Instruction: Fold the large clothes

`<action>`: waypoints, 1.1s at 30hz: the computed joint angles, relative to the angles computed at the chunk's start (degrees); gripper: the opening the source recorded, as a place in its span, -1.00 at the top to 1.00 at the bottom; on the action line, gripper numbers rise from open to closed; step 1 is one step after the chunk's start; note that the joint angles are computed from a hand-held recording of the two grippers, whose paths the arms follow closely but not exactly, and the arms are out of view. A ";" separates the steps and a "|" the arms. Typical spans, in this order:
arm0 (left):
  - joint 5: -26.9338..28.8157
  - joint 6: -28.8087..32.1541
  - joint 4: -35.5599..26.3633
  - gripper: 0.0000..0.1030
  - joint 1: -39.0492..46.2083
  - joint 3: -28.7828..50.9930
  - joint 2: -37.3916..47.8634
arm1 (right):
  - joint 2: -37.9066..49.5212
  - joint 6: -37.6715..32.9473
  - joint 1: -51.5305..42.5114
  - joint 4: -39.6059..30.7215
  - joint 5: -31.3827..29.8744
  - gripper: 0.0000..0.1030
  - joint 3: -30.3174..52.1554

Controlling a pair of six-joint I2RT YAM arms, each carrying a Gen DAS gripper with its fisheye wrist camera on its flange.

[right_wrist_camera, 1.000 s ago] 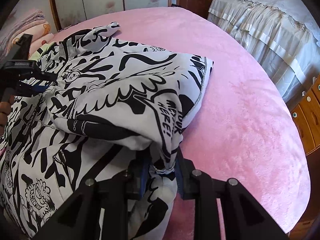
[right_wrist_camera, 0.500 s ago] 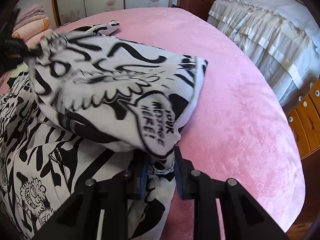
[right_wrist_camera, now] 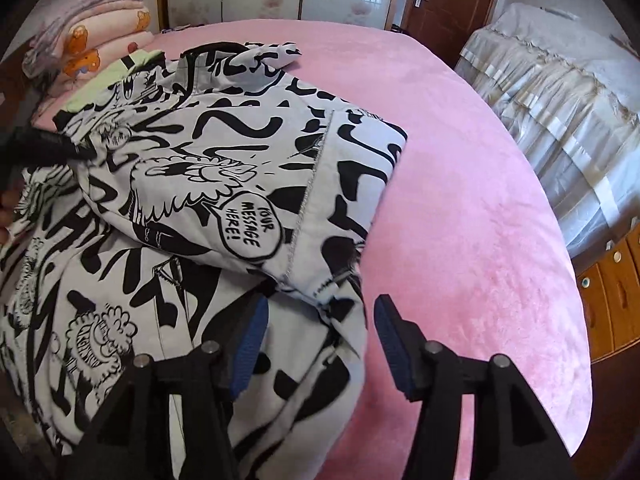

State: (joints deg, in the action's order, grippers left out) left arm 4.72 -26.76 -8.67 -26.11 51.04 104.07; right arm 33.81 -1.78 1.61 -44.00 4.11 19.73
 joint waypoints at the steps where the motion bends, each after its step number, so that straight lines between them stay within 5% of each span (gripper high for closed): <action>1: 0.38 0.21 -0.43 0.68 -0.15 -0.01 -0.42 | 0.52 -3.05 -5.04 -0.30 -3.41 -0.07 0.61; 6: 5.19 2.75 -3.17 -0.19 1.63 1.72 -1.54 | 7.43 -13.11 -28.39 -2.89 -22.00 -0.08 5.24; 9: 3.05 3.55 -4.10 -0.36 2.12 4.25 -1.15 | 15.66 -13.12 -35.53 -0.58 -28.96 -0.08 8.40; 22: 3.91 3.94 -8.71 -0.38 3.70 21.62 14.77 | 62.10 7.04 -24.31 21.06 -28.95 -0.08 29.81; 23: 3.75 4.05 -8.74 -0.30 3.62 21.87 15.04 | 65.44 8.74 -23.75 21.95 -28.77 -0.08 31.91; 24: 3.28 3.94 -8.51 0.25 3.43 21.94 15.21 | 67.16 9.88 -23.29 22.87 -28.87 -0.08 32.76; 25: 2.41 3.89 -9.69 0.41 3.25 22.78 15.76 | 68.49 10.92 -22.78 24.40 -29.10 -0.08 33.25; 26: 2.46 3.75 -10.04 0.42 3.29 23.10 15.99 | 68.80 11.31 -22.05 25.37 -28.40 -0.02 33.32; 27: 2.22 3.55 -9.33 0.45 3.28 22.51 15.50 | 68.61 11.00 -20.36 26.29 -25.95 0.41 33.41; 29: 0.14 3.63 -7.62 0.48 2.63 20.24 12.92 | 66.90 9.61 -16.56 25.57 -19.57 0.78 33.90; 33: -4.56 3.18 -1.44 0.49 1.77 12.86 5.99 | 60.28 5.78 -12.69 30.13 -14.61 0.87 30.38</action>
